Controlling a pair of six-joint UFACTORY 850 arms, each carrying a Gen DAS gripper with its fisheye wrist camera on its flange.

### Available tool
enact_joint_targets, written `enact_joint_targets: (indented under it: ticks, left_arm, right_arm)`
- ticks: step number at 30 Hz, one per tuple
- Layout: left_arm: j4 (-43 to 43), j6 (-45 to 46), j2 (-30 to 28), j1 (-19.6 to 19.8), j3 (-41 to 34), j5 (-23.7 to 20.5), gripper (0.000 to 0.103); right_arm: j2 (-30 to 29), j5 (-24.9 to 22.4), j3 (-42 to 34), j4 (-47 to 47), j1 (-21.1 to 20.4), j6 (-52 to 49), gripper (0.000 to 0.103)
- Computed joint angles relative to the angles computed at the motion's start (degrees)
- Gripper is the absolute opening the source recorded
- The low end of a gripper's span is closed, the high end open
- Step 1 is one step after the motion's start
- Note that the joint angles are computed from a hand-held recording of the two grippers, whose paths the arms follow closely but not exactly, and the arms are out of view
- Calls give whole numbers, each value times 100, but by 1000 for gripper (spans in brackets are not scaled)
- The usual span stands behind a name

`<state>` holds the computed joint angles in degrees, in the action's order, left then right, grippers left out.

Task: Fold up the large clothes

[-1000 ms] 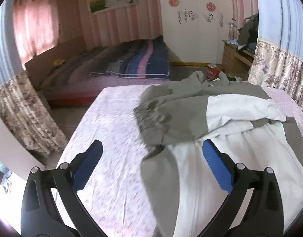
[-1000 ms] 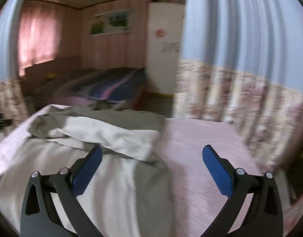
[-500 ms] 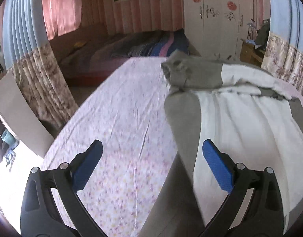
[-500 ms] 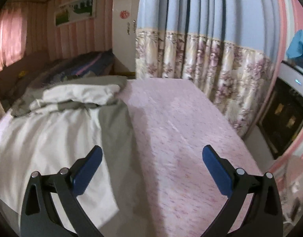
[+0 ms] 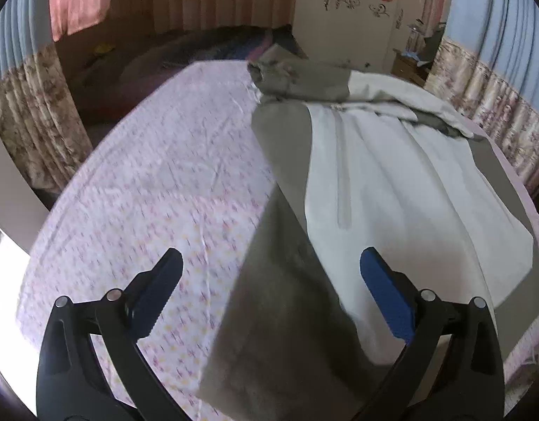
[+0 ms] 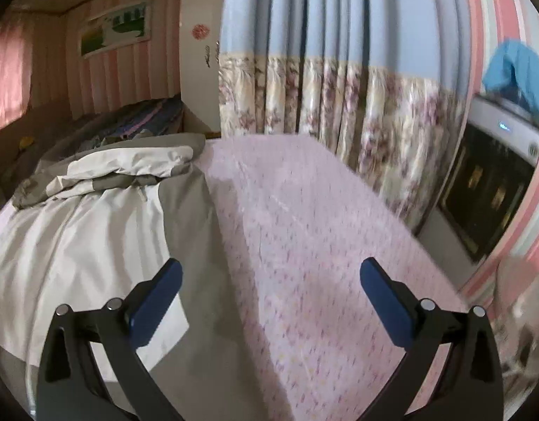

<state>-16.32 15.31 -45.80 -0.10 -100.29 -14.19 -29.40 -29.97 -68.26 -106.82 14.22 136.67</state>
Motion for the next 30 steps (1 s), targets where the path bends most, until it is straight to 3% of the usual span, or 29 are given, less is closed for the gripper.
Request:
enact_joint_targets:
  ticks: [2, 5, 8, 10, 12, 14, 16, 20, 23, 24, 29, 30]
  left_arm:
    - [-603, 661, 43, 14, 139, -49, 100]
    - [-813, 1051, 39, -33, 209, -147, 91]
    - [-832, 1208, -64, -80, 129, -326, 76]
    - [-980, 1401, -133, -94, 47, -465, 58]
    - [-1221, 1710, -175, -91, -17, -664, 47]
    - [-1108, 1731, -159, -116, 7, -670, 41]
    - [-1080, 1802, -155, -133, 10, -679, 37]
    - [-1474, 2029, -203, -80, -79, -839, 28]
    - [-1660, 2076, -272, -70, -201, -924, 20]
    - [-1735, 2096, -301, -62, -256, -971, 18]
    - [-1981, 2228, -327, -48, -376, -1113, 11]
    - [-1986, 2233, -323, -50, -379, -1123, 11]
  right_arm:
    - [41, 53, 86, 98, -12, -13, 101]
    - [15, 57, 102, 560, 6, -568, 101]
    - [-49, 112, 60, 949, 23, -1053, 100]
    - [-76, 241, 42, 1120, 22, -1283, 100]
    - [-97, 375, 39, 1335, 22, -1532, 97]
    - [-123, 597, 53, 1595, 4, -1841, 93]
    - [-133, 816, 114, 1655, -6, -1900, 80]
    - [-185, 1722, 200, 1477, -167, -1511, 55]
    - [-314, 1596, 26, 2128, -66, -2336, 52]
    - [-326, 1635, -19, 2216, -53, -2504, 40]
    - [-415, 1798, -310, 3926, -11, -4506, 35]
    - [-403, 1864, -307, 3907, -20, -4514, 18]
